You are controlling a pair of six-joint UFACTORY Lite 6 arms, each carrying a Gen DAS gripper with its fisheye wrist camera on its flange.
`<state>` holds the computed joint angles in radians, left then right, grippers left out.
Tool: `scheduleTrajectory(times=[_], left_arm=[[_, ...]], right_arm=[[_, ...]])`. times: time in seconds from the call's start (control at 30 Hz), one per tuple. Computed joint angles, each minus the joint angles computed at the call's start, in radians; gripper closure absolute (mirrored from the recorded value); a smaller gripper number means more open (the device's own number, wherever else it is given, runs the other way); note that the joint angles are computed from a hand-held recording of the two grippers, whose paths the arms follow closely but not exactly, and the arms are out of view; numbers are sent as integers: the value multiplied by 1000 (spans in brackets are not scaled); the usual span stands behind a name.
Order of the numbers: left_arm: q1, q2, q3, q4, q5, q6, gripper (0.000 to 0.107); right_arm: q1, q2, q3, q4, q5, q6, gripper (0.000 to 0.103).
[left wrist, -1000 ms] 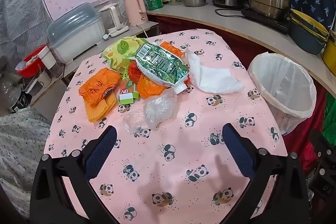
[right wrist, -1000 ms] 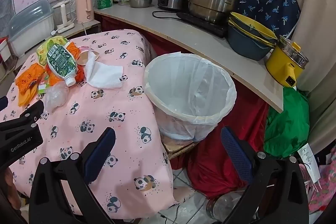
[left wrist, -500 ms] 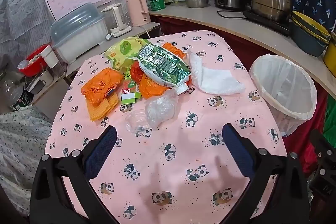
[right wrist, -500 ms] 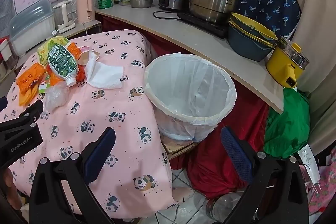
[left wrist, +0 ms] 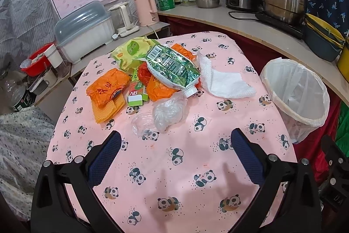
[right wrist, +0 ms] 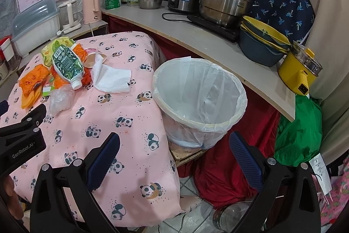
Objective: Collect trash
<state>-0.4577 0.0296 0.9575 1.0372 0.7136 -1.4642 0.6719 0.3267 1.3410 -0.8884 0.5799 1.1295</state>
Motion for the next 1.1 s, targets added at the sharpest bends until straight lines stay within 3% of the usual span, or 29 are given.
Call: scheduleTrajectory(times=[1.1], left_arm=[[23, 27, 10, -27, -31, 11, 11]], right_arm=[[7, 23, 24, 10, 5, -11, 7]])
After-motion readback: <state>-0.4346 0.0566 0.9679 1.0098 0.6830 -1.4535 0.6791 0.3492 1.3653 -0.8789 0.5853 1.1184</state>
